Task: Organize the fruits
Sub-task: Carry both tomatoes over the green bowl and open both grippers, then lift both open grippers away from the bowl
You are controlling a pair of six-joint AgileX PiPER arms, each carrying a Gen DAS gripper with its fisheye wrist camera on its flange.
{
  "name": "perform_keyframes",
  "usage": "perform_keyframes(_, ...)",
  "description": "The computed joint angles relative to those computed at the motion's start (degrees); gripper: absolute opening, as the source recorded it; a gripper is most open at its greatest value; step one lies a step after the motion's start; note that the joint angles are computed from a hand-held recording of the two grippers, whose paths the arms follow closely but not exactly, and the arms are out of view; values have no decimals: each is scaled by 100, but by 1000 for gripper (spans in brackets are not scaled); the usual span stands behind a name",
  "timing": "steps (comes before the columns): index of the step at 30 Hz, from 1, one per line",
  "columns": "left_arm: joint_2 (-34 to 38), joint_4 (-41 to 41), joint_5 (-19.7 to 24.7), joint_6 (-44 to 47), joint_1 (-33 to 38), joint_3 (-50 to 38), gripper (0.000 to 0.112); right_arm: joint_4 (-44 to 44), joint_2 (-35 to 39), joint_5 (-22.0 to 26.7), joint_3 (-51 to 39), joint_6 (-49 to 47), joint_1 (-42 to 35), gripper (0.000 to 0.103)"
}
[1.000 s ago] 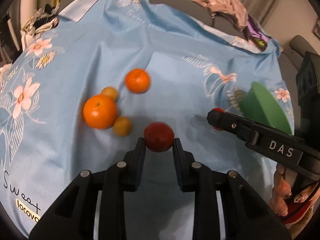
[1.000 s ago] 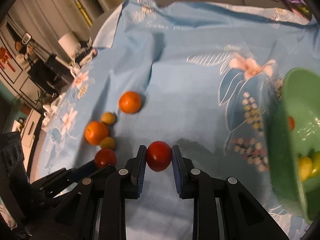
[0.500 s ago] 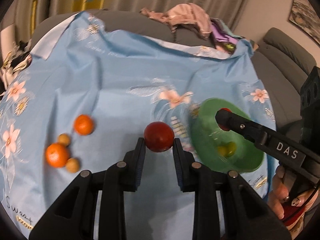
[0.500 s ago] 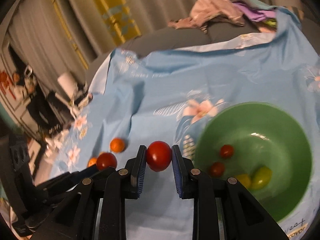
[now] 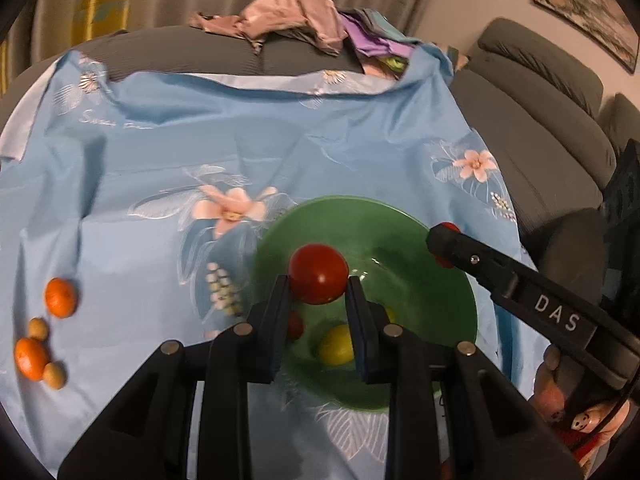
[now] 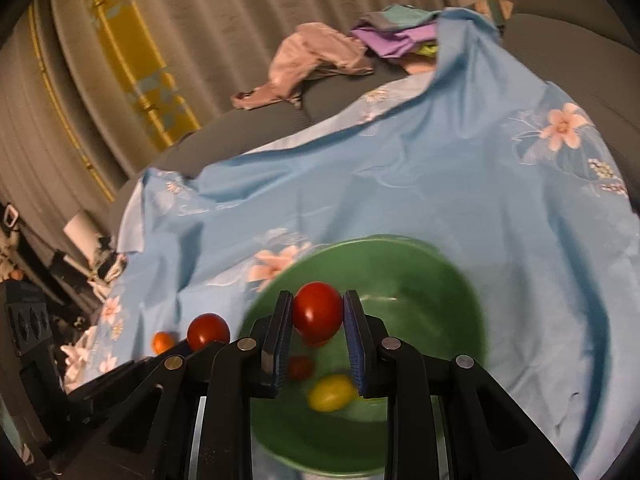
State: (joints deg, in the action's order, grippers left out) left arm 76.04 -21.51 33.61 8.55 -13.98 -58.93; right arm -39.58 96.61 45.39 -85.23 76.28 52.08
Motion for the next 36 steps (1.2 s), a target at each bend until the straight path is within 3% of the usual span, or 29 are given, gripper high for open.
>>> perform_keyframes(10, 726, 145, -29, -233, -386, -303, 27, 494, -34, 179, 220, -344, -449, 26)
perform_keyframes(13, 811, 139, 10, -219, -436, -339, 28, 701, -175, -107, 415, -450, -555, 26)
perform_keyframes(17, 862, -36, 134, -161, -364, -417, 29, 648, -182, -20, 394, -389, -539, 26)
perform_keyframes(19, 822, -104, 250, -108, -318, -462, 38, 715, -180, -100, 405, -443, -572, 28)
perform_keyframes(21, 658, -331, 237, 109, -196, -386, 52, 683, -144, -34, 331, -455, -536, 44)
perform_keyframes(22, 582, -315, 227, 91, -159, -355, 53, 606, -134, -6, 315, -396, -501, 62)
perform_keyframes(23, 485, -232, 245, 19, -117, -339, 53, 435, -136, 18, 314, -256, -434, 69)
perform_keyframes(29, -118, -604, 504, 404, 644, -63, 56, 174, -81, 1, 191, -117, -257, 69)
perform_keyframes(36, -676, -710, 1012, 1049, 2250, 272, 57, 149, 317, 231, -314, -205, -60, 69)
